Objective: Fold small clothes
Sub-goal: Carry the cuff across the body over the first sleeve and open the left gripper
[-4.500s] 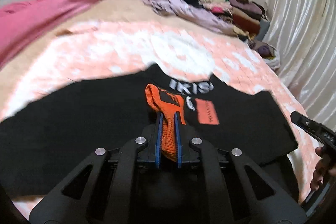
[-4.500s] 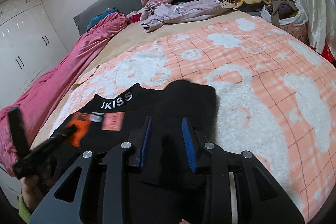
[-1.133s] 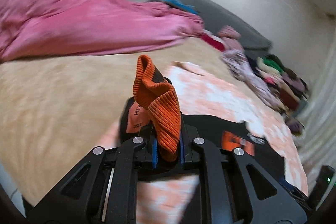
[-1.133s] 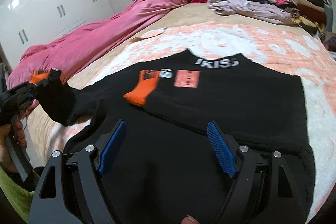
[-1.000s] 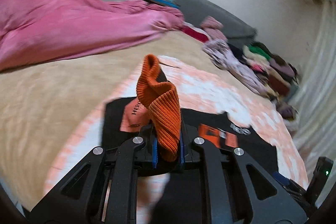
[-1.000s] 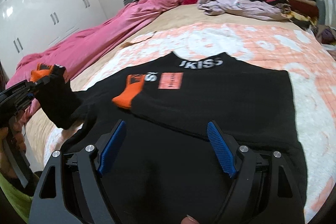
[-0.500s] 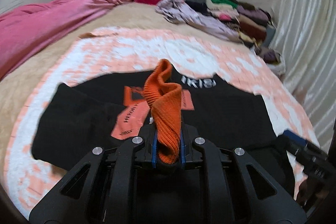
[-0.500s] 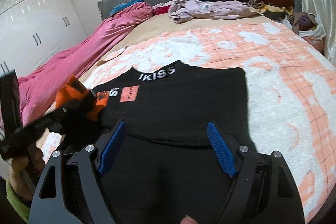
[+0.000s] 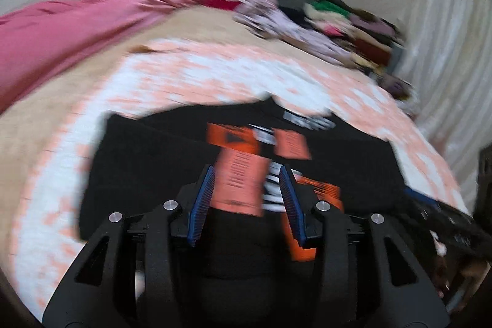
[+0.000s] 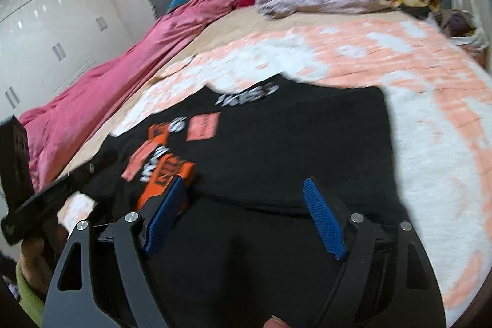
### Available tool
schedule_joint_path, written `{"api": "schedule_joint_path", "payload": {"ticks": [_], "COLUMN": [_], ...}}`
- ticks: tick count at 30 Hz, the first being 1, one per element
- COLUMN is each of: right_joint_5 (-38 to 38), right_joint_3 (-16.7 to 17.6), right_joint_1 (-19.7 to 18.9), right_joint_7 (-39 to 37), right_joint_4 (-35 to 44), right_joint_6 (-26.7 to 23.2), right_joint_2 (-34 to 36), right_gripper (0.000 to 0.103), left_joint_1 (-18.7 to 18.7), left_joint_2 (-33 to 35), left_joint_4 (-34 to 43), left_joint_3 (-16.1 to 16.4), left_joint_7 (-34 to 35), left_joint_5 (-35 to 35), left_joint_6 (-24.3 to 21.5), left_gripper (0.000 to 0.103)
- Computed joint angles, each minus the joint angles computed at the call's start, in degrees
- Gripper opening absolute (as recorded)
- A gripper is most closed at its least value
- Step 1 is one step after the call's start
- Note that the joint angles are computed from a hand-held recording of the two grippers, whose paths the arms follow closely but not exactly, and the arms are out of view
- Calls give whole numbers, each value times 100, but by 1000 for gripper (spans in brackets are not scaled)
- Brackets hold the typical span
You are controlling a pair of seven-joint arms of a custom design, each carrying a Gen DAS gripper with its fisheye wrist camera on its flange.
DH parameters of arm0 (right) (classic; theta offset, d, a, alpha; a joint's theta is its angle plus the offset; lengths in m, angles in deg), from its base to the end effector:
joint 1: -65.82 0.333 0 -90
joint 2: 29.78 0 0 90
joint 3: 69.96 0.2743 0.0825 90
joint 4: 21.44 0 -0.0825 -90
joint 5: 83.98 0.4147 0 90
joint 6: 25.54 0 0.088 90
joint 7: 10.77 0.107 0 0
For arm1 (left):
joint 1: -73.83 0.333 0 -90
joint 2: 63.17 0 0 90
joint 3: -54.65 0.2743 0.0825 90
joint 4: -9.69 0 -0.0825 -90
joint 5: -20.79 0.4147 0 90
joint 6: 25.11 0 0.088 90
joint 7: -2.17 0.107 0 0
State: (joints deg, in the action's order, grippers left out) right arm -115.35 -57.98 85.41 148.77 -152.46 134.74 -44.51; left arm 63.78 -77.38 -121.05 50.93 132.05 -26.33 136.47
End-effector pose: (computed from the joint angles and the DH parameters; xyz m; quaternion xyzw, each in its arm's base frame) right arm 0.4571 0.3144 0.4831 -0.5776 0.7077 -0.1690 0.3701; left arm 0.5439 -0.0971 0.4805 -0.5497 0.7126 -0.4033 0.1652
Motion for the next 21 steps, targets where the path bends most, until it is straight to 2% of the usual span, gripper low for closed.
{"api": "schedule_joint_path", "payload": {"ticks": [1, 3, 5, 7, 10, 11, 13, 14, 15, 16, 17, 21], "right_joint_5": [172, 739, 1046, 1100, 1235, 1266, 1236, 1127, 1072, 1117, 1212, 594], "right_joint_3": [-54, -199, -223, -199, -226, -237, -263, -284, -304, -313, -303, -396], "right_joint_1": [91, 344, 468, 518, 591, 612, 662, 694, 712, 713, 710, 771], "right_joint_7": [-188, -757, -1109, -1232, -1356, -1377, -1419, -1376, -1370, -1418, -1554, -1559], "right_joint_4": [118, 403, 660, 973, 1385, 1505, 1691, 1829, 1871, 1865, 1888, 2104], "right_joint_6": [54, 249, 296, 133, -36, -63, -168, -303, -276, -173, -75, 23], "right_joint_2": [161, 559, 854, 1135, 1530, 1654, 1823, 1920, 1953, 1959, 1968, 1919], "right_gripper": [78, 76, 75, 74, 71, 68, 44, 38, 18, 8, 8, 7], "left_joint_1": [175, 415, 442, 462, 372, 287, 204, 181, 177, 166, 180, 295], "left_joint_2": [53, 165, 227, 254, 235, 229, 188, 178, 171, 184, 195, 256], "left_joint_4": [-41, -61, -3, 3, 2, 27, 33, 35, 30, 45, 59, 110], "left_joint_3": [-129, -244, -132, -45, 134, 231, 321, 338, 341, 352, 344, 314], "left_joint_7": [-309, -849, -1046, -1161, -1044, -888, -647, -541, -471, -398, -379, -489], "left_joint_5": [358, 905, 995, 1003, 763, 536, 190, 68, -14, -110, -151, -226], "left_joint_6": [398, 798, 842, 932, 950, 908, 893, 918, 948, 985, 994, 973], "left_gripper": [36, 36, 36, 36, 39, 40, 41, 41, 41, 41, 41, 41]}}
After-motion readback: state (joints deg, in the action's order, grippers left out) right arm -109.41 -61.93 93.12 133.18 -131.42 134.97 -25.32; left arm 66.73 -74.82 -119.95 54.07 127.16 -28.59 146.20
